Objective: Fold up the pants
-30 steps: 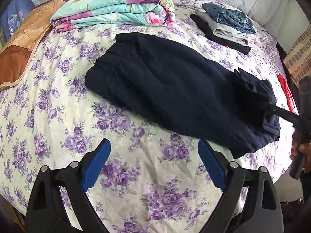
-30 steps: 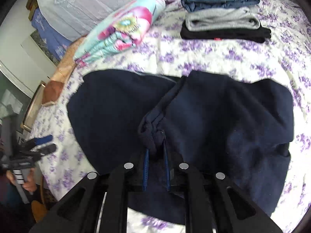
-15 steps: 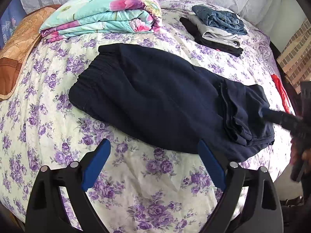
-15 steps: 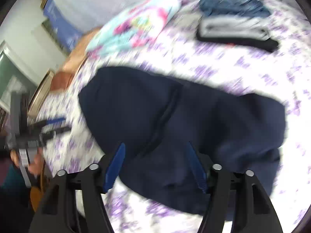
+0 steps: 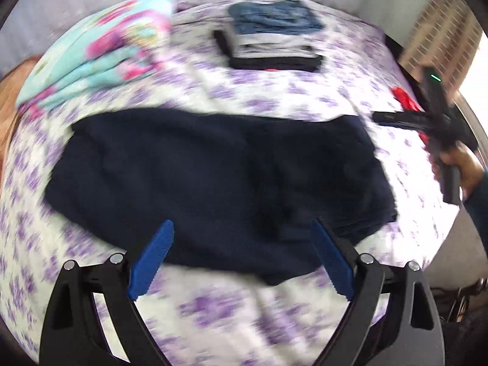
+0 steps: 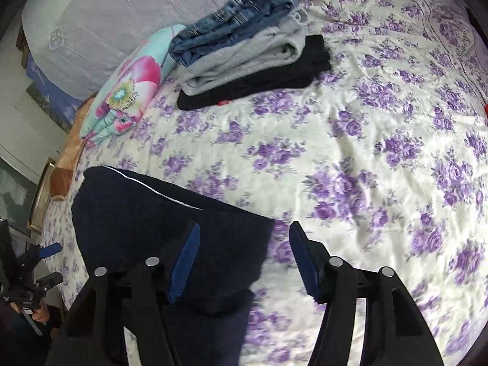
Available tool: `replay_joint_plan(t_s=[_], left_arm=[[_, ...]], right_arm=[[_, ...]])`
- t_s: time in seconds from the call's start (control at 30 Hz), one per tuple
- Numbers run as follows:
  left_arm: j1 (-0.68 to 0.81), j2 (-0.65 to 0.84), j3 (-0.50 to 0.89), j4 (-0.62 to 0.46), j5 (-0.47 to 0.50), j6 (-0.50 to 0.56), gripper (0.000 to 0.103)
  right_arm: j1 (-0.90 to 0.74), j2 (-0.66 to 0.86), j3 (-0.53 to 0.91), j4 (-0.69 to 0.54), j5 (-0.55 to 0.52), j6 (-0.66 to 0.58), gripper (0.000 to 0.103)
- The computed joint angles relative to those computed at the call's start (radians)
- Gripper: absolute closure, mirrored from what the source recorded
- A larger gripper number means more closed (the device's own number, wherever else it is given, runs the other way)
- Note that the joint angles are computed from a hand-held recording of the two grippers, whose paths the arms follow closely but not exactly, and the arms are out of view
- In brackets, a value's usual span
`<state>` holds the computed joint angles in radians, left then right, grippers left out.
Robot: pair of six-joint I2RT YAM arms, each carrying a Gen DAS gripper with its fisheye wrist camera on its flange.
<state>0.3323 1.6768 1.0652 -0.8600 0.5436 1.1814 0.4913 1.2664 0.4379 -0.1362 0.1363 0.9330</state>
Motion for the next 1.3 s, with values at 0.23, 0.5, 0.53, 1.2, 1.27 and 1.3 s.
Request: replay_joint_plan(t_s=[0.23,0.5,0.53,1.2,1.27,1.3], left_arm=[[-0.531,-0.394,-0.444,0.282,-0.063,-0.357,0.014],[-0.827,-0.279,-0.661,0.638,-0.318,-0.599,0.014],[-0.826,-0.265,-0.675,0.666,-0.322,-0.608,0.014],[0.220,0.084,-0.027,0.135,0.070,-0.279,0.013],[0.251,0.246,0.160,0.123,0.078,-0.371,0.013],[0.259,0.304,0.235,0.110,0.082,-0.398,0.013]], right_arm=[[-0.194,0.173,-0.093,0.320,-0.355,-0.108,0.059],[-0.301,0.148,-0.055,0.314,-0.470,-0.264,0.089],[-0.314,0.198,-0.032,0.305,-0.461,-0.277,0.089],[0.276,0.196,-0.225,0.763,-0.205,0.188,0.035],[0.332,0.307,-0.185,0.707,-0.151,0.243,0.036],[0.357,0.325,-0.190,0.723,-0.117,0.254,0.039]])
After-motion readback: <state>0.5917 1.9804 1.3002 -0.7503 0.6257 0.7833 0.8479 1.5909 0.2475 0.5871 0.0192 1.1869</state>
